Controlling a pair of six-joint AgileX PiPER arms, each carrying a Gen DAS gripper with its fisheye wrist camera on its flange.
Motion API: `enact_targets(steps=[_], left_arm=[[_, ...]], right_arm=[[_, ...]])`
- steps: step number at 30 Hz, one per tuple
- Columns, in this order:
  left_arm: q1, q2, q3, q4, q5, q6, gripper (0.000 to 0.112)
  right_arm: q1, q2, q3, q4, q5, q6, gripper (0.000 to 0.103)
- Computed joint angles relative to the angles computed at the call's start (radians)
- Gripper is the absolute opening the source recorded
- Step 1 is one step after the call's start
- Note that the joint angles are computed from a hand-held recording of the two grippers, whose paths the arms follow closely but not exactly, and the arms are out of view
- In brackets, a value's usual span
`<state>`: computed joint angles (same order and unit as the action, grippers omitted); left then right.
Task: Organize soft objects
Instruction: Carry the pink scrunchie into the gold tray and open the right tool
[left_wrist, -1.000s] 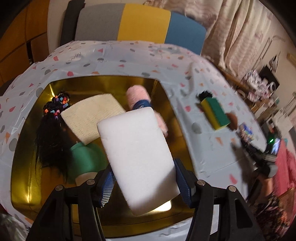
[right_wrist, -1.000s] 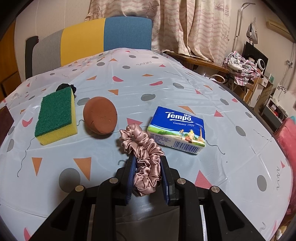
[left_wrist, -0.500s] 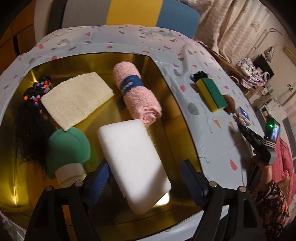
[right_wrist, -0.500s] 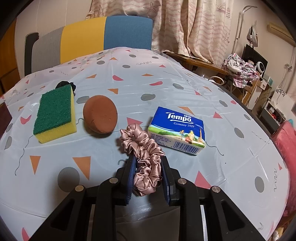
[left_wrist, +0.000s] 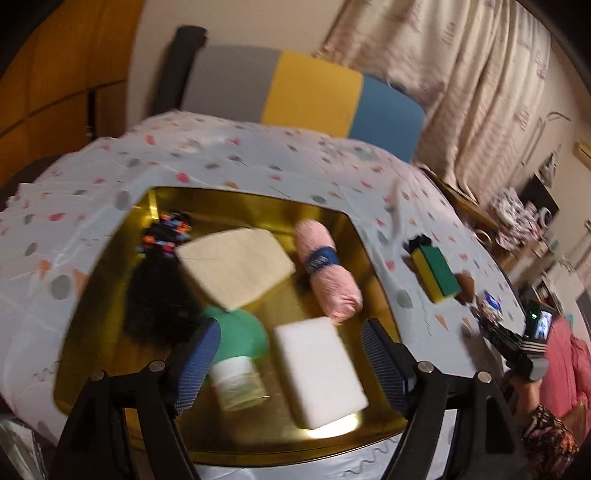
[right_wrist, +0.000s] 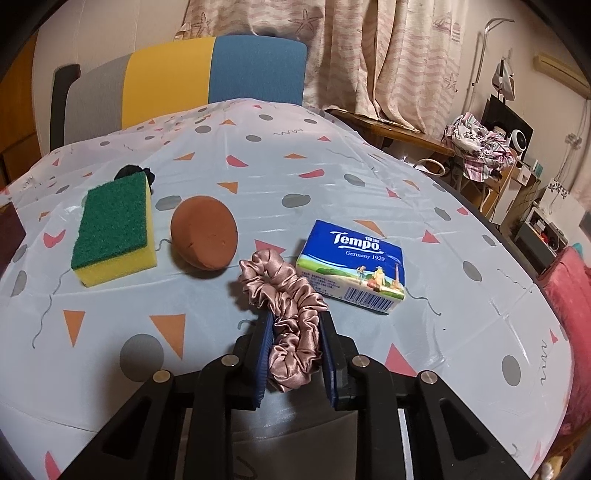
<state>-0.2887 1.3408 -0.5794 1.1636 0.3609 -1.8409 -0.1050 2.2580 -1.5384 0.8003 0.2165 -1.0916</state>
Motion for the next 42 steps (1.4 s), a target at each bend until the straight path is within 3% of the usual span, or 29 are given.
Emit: enact_targets(steps=[3,7,18,27,32,39,42], left_arm=[[-0.026,-0.01,0.023,0.019,0.048,-0.031,0.08],[-0.047,-0.006,0.05,0.034,0.052,-0.071,0.08],[-0.085,0.015,0.052,0.046,0.046,-0.103,0.08],[-0.053,-0.068,0.1,0.01,0.06,-0.067,0.08],[-0.017,-0.129,0.114,-0.069,0.1,0.032,0.08],[0.078,-0.271,0.122,-0.104,0.281,0.084,0.08],[0.164,-0.317,0.134,-0.136,0.276,0.118,0.08]], right_arm=[[-0.012,-0.019,0.007,0.011,0.037,0.006,0.024],[-0.022,-0.07,0.048,0.062,0.096,-0.004,0.024],[0.085,-0.329,0.257,0.364,0.279,-0.319,0.024],[0.279,-0.38,0.255,0.284,0.429,-0.146,0.024],[0.397,-0.394,0.27,0.264,0.459,-0.108,0.024],[0.577,-0.366,0.258,0.202,0.457,0.001,0.024],[0.63,-0.346,0.249,0.168,0.467,0.043,0.024]])
